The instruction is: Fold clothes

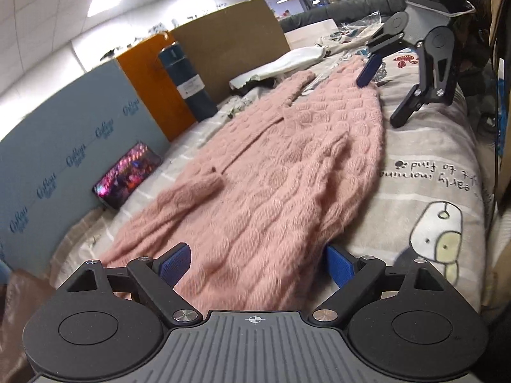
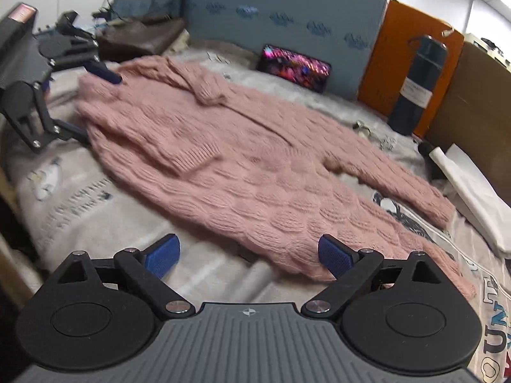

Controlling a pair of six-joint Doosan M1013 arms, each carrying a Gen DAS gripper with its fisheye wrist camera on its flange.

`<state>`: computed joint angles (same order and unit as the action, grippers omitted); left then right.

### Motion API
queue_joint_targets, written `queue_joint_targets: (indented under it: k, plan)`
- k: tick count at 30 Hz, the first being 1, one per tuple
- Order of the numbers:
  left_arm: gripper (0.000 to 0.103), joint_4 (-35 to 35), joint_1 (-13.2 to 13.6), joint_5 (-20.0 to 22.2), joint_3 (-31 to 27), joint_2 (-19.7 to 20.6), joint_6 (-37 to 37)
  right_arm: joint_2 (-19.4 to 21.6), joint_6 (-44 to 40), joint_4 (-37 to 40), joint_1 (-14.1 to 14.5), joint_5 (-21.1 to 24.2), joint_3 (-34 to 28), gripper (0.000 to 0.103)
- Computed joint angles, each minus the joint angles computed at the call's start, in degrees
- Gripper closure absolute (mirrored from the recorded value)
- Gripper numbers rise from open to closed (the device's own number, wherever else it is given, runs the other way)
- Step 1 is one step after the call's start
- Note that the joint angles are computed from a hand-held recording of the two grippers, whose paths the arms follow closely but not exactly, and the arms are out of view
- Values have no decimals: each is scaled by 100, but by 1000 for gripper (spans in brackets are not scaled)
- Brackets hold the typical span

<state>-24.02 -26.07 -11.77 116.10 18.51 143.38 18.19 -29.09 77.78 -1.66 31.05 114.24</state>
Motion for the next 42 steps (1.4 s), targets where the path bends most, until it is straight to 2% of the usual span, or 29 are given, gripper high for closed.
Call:
queue_joint_targets:
  k: [4,8,11,12,13,15,16,17,19,20,24,27,29,33,37,40,42]
  plan:
    - [12,-756,-31,-109,-18,10,897,127,-328,412,59,162,-61,9]
    - [12,-2192,-36,-404,71,-47,2084,216,-676,791,73,259,-107,9]
    - [17,-2424,4,-528,141,-79,2005,232,-933,1457,34,-101,-93,9]
    - [31,-2376,27,-498,150,-86,1887,237,-1037,1723,16,-217,-86,10]
    - [55,-2180,52,-422,149,-90,1695,241,-1140,1993,-15,-274,-74,12]
    - [75,-1650,83,-341,150,-85,1225,260,-1250,2305,-100,-158,-50,25]
    - [81,-1250,115,-301,154,-83,755,280,-1226,2261,-143,-26,-56,41]
    - [81,-903,150,-304,155,-79,274,302,-1248,2239,-174,86,-62,58]
    - [81,-140,236,-406,173,-71,-916,358,-1348,2227,-220,308,-88,79]
    - [81,199,283,-489,185,-65,-1514,407,-1276,2231,-268,518,-129,83]
    - [81,992,459,-712,133,-12,-3233,608,-1148,2795,-317,1065,-366,84]
    - [81,783,563,-711,-11,55,-3724,789,-837,2810,-276,1258,-699,84]
    - [81,1006,665,-632,-109,92,-4318,919,-572,2623,-225,1229,-959,84]
    - [81,849,767,-472,-329,210,-4426,1129,-141,2243,-128,1137,-1390,84]
    - [81,287,841,-362,-565,358,-4027,1301,242,1797,-43,973,-1741,84]
    - [78,-454,873,-236,-776,491,-3489,1414,585,1428,7,807,-1946,84]
    - [76,-792,882,-207,-864,571,-3315,1445,760,1228,32,658,-1998,76]
